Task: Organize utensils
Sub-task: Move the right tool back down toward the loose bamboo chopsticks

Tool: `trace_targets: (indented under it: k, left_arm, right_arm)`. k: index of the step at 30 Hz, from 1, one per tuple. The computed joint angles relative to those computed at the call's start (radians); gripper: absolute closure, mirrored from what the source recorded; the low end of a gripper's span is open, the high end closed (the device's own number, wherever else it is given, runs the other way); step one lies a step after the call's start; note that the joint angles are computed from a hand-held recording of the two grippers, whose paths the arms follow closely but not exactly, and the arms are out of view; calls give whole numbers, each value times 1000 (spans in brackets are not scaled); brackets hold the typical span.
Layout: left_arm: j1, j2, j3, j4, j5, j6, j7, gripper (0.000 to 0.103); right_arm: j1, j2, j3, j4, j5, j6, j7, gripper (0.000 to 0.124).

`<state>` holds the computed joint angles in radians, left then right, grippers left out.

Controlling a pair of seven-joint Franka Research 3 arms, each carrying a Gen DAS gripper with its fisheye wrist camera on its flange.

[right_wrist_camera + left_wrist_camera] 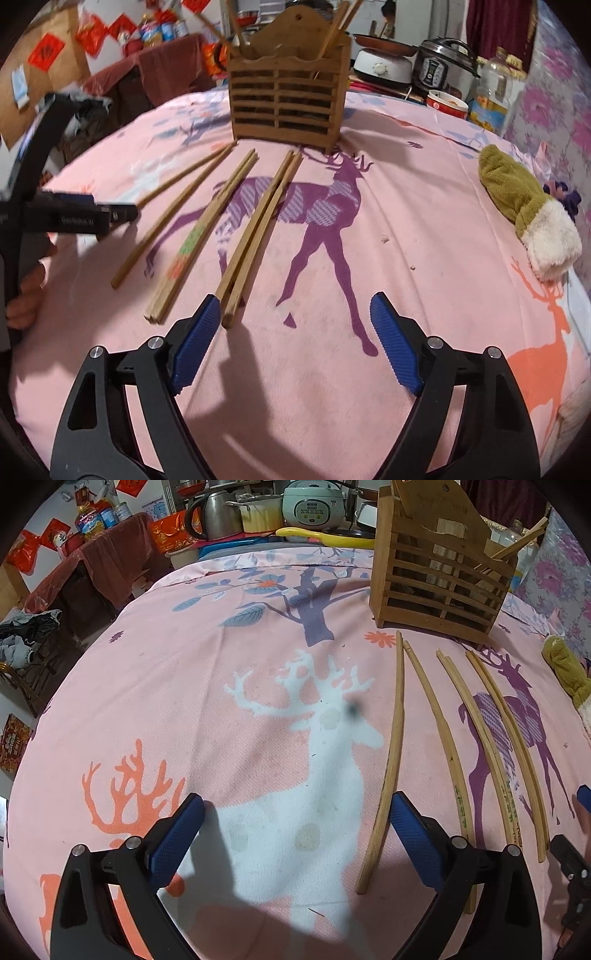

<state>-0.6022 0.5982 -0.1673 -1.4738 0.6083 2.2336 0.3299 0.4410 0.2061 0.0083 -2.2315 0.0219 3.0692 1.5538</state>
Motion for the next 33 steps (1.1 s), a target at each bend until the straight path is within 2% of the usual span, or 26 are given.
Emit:
trace_targets:
  k: [2,8,10,11,12,13,14,15,16,18,21,26,30,33]
  left_arm:
    - [0,0,0,0,0,0,0,4]
    - [-1,0,1,0,1,-1,-1,4]
    - [-1,-2,0,-2,2,-1,-2,4]
    - [-1,-2,0,-2,2,-1,-2,4]
    - [-1,-2,0,-2,2,-1,-3,4]
    - [-1,-2,0,-2,2,-1,-3,4]
    - [-1,-2,0,-2,2,-2,-2,4]
    - [-1,-2,0,-2,2,-2,-2,4]
    - [-1,-2,0,-2,2,-2,-3,4]
    - [-1,-2,0,-3,2,-1,-3,4]
    - [-1,-3,0,-3,3,-1,-3,4]
    - [-1,-3,0,-4,3,-1,-3,4]
    - [2,-4,-4,-3,-4,-4,7,4]
    - [4,-13,-8,-13,-9,0,12,5]
  right_arm:
    - [9,3,-12,8,-15,-23,10,44]
    - [-7,14,12,25,-12,-51,-16,44]
    - [27,17,-23,31,-65,-60,19,45]
    - [24,17,-19,31,-69,-60,24,45]
    - [22,17,-19,32,-48,-64,16,48]
    - [46,18,-54,33,-98,-60,77,55]
    - [99,20,-124,35,-181,-58,175,58]
    - [117,23,-162,41,-257,-62,272,67]
    - [112,22,-166,40,-263,-59,298,78]
    - [25,15,-84,27,-151,-37,233,86]
    - [-97,6,57,14,13,-11,77,86]
    - [-141,9,119,18,172,-12,-54,86]
    - [-207,12,193,32,347,-22,-191,86]
    - [-195,13,184,39,404,-26,-232,86]
